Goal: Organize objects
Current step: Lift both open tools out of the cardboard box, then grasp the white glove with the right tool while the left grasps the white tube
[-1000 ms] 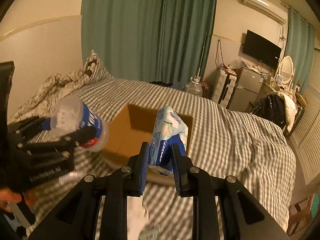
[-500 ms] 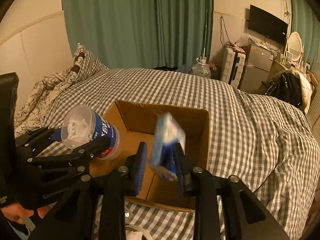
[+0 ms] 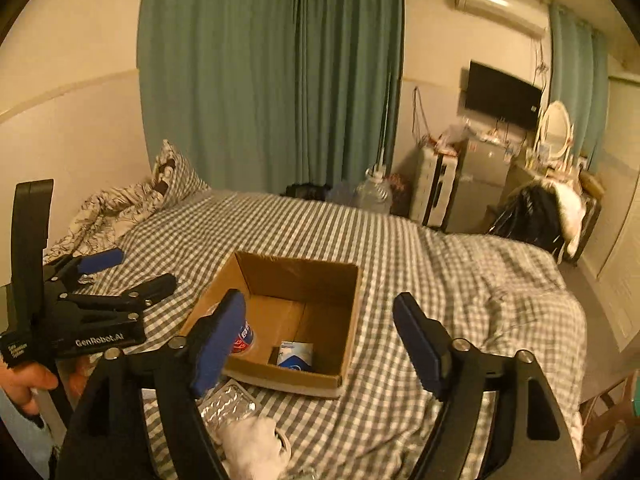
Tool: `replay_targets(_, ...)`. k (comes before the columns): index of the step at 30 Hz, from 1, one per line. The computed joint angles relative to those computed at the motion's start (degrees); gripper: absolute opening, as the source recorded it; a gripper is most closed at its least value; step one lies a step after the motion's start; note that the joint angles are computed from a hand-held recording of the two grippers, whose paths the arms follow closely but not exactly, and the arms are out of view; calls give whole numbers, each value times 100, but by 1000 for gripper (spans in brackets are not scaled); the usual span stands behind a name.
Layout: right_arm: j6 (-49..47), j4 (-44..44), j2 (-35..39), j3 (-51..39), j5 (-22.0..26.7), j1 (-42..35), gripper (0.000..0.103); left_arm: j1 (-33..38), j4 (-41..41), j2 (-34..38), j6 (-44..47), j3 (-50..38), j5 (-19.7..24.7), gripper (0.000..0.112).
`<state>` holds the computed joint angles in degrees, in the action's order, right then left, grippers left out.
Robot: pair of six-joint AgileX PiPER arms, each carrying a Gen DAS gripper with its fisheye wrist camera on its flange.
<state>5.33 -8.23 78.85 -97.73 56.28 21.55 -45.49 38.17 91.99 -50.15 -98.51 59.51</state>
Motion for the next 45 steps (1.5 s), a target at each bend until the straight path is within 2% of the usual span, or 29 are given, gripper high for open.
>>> replay_targets(3,195,-298,-437,348,129,284,86,-341,390,-472,-386,545,261,102)
replay_targets(6,527,-657,-805,894,121,588,89,-583,567,-902,-810,1257,235,102)
replay_targets(9,1001,-994,-1043,1579,-31,868,89,-791,693,-1218,-1414,2087,111,102)
replay_targets(12,1487,-1155,-1163,2503,-444,1096,89,-889,645,-1282,-2033,2944,-201,102)
replay_targets(14,1563,-1060,-1080,2971,-781,1055,89,-968,696,-1210,-2354,3380,-475,102)
replay_targets(17,1470,-803,-730,3560,-1219,973,89,-1094,770,-823,-2576,3601,-462,102)
replay_targets(21,1146,-362,-173,3873,-1513,923,89,-1124,881,-505,-2617,3662,-358,102)
replay_targets(24,1050,-246,73,3956,-1628,883,88,-864,656,-633,-2514,3890,-820,102)
replay_targets(27,870,-48,247,3973,-1695,823,70,-731,487,-613,-2457,3972,-940,102)
replay_targets(29,948,-79,190,4023,-1733,872,50,-721,427,-655,-2340,3981,-1015,101)
replay_targets(32,968,-84,-53,4065,-1736,873,40,-688,336,-725,-1964,3884,-1047,100)
replay_targets(34,1109,-242,-266,4030,-1684,880,39,-646,344,-696,-1505,3679,-937,100)
replay_targets(38,776,57,-623,3967,-1581,655,39,-456,701,-469,-190,3262,-682,98)
replay_targets(39,764,62,-672,3945,-1559,624,39,-296,555,-386,235,3151,-710,93)
replay_targets(42,648,229,-708,3949,-1551,526,39,401,-618,-57,1607,2823,-976,82)
replay_targets(45,691,199,-610,3922,-1527,554,39,812,-1761,462,2749,2597,-940,80)
